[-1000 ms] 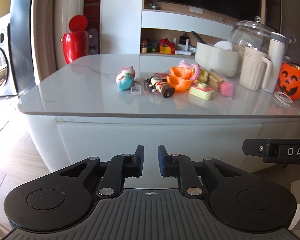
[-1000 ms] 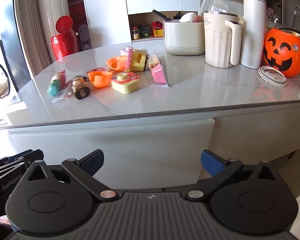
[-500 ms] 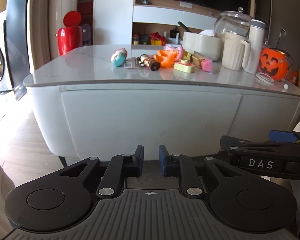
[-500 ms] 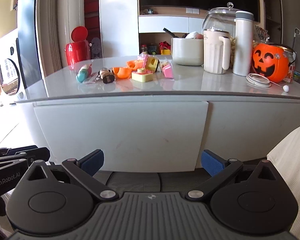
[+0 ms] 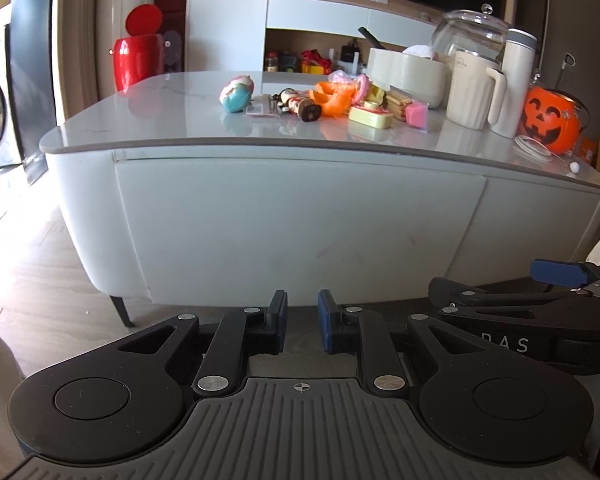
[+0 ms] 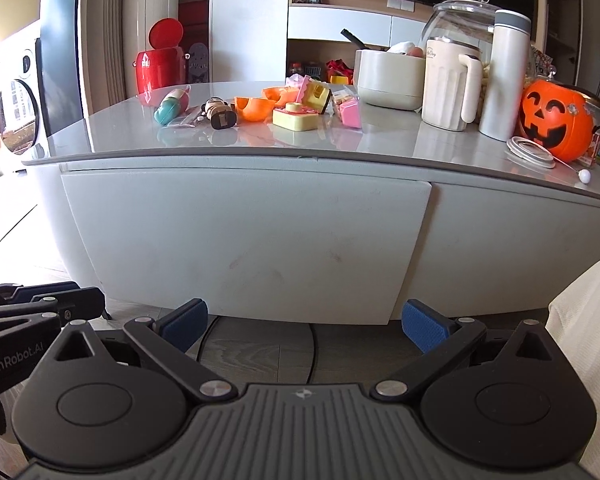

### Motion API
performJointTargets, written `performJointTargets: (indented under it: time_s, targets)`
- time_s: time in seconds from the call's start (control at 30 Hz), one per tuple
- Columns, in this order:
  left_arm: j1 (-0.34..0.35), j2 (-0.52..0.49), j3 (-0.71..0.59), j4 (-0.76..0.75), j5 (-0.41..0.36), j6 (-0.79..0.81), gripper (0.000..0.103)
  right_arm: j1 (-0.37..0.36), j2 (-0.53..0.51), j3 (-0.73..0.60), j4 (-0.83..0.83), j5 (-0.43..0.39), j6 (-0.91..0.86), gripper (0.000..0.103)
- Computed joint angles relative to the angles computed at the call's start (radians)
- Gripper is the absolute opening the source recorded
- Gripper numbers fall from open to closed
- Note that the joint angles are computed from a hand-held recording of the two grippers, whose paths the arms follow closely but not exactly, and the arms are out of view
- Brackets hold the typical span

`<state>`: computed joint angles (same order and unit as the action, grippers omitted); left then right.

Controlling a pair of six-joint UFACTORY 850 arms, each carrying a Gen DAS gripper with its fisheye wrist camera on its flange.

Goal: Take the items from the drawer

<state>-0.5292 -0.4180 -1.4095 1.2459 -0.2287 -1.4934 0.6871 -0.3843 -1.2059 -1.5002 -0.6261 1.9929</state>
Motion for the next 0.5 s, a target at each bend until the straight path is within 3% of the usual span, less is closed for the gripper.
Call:
performJointTargets:
  time_s: [0.5]
  targets:
    - [-0.001,-0.004,-0.005,0.002,-0.002,-0.006,0.019,-0.006,0.001,-0.002,0.015,0.008,-0.01,0.103]
